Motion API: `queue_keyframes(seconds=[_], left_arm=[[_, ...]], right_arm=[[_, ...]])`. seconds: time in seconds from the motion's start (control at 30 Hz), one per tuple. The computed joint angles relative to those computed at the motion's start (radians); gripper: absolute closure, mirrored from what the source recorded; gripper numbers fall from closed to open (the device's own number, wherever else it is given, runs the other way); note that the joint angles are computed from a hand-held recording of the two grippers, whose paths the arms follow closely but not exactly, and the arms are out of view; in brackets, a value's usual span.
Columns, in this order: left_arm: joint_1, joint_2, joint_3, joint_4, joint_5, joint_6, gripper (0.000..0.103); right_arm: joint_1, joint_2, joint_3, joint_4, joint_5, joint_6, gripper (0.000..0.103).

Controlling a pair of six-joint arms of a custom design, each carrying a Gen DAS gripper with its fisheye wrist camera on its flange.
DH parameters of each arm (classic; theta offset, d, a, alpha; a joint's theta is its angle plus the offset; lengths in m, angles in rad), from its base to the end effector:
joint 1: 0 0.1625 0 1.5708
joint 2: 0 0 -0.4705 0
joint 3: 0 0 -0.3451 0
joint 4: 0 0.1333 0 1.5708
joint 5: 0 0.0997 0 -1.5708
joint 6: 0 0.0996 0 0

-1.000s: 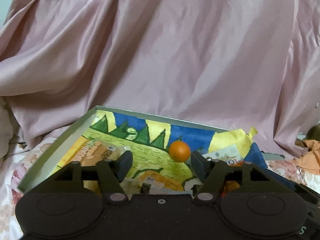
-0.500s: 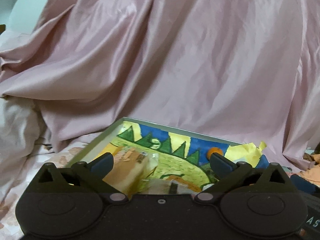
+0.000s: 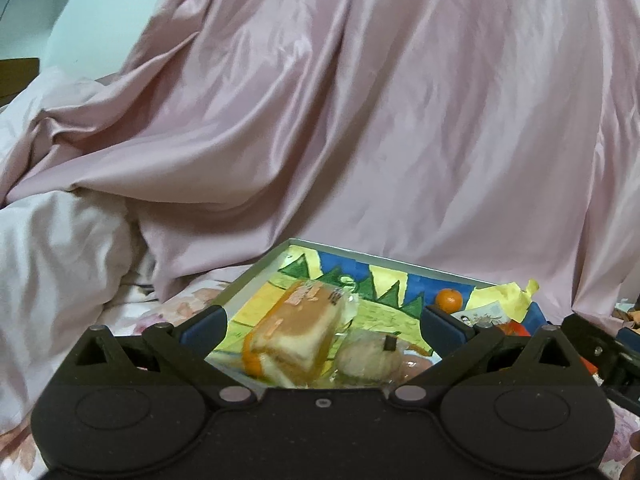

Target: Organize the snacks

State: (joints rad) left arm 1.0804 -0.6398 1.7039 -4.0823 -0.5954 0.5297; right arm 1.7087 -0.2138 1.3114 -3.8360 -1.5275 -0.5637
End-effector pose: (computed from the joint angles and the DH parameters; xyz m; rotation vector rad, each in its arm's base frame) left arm -0.0982 -0.6420 0.2337 0.1349 1.8776 -1.4881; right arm 0.2391 -0.7217 0.0078 0.8812 -2.3052 1.6046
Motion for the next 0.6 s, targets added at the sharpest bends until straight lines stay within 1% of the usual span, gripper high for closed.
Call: queue_keyframes(seconds=[0.1,0.2,0.33,0.43,0.6], left_arm=[[-0.01,-0.014,0.037,-0.035,0.017,-0.003,0.001],[-0.019,-0.028,0.074,-0.067,0.037,0.0,0.001],[-0.036,-0.043,0.127,-0.136,0.055,0.041,0.001],[-0.051,-0.051,0.166,-0.197,0.067,0.074,0.001],[-0.077,-0.063,0.235,-0.281,0.087,0.106,0.001]], right_arm=[[0.004,-0.01,0.034,-0.032,-0.006,-0.009,0.0],[0.006,-0.02,0.073,-0.066,0.007,-0.021,0.0],[0.013,-0.025,0.118,-0.116,0.016,-0.075,0.0],[0.017,-0.031,0.152,-0.141,0.022,-0.098,0.0],[0.021,-0.049,0.233,-0.189,0.018,-0.092,0.0]])
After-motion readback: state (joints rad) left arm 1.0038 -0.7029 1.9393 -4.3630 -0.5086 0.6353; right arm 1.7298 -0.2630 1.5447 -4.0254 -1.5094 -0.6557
